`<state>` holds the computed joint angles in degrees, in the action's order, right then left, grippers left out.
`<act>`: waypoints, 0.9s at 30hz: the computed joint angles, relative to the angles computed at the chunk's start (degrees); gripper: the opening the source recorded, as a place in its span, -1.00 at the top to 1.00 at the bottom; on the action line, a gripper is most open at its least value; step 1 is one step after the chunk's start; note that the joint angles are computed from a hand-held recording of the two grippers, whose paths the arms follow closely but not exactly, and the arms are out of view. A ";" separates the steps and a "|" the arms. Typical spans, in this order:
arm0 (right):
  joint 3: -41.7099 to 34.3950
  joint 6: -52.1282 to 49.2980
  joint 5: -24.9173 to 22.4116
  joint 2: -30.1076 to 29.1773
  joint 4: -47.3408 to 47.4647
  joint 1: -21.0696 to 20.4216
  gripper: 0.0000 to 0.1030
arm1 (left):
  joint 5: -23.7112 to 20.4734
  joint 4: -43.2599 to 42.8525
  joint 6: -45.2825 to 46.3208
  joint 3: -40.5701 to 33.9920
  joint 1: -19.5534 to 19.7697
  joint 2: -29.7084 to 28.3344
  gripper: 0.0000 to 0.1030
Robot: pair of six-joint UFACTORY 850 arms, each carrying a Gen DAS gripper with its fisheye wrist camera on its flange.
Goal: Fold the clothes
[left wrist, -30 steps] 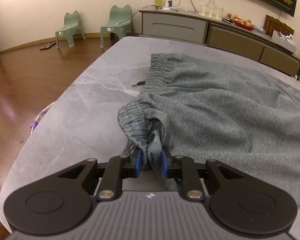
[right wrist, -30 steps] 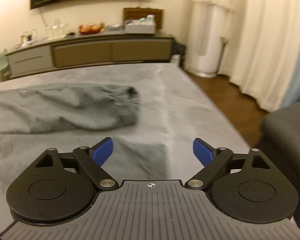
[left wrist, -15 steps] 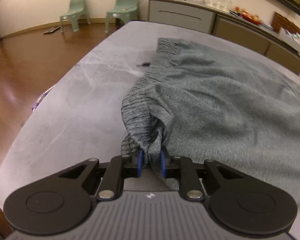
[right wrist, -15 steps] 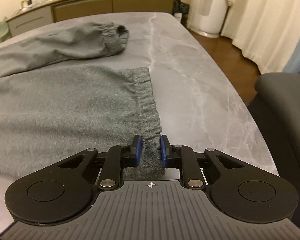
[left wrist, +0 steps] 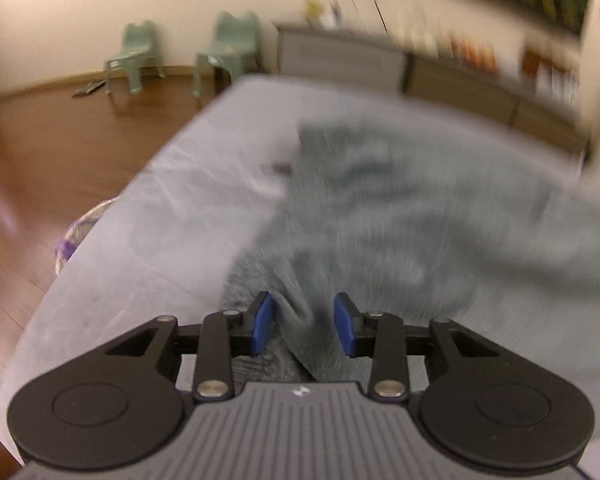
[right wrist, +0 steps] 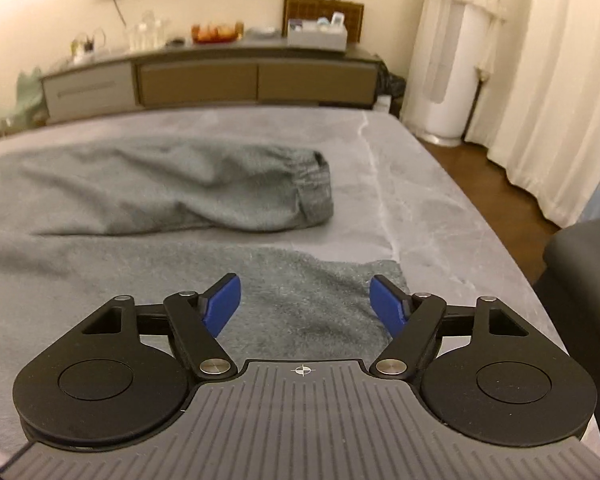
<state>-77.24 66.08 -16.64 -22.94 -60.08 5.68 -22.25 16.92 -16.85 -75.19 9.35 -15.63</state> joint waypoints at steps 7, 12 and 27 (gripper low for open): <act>-0.13 -0.67 -6.89 -0.98 6.65 -5.32 -0.36 | -1.52 11.48 -12.70 0.18 0.11 0.87 0.29; 0.78 9.93 3.77 1.89 0.52 -6.11 -0.51 | 6.50 12.33 -19.30 -3.91 1.53 0.91 -0.26; -55.78 -44.93 -12.65 -37.16 51.39 -4.04 -0.10 | -10.76 -7.80 7.19 -48.23 -0.13 -34.32 0.28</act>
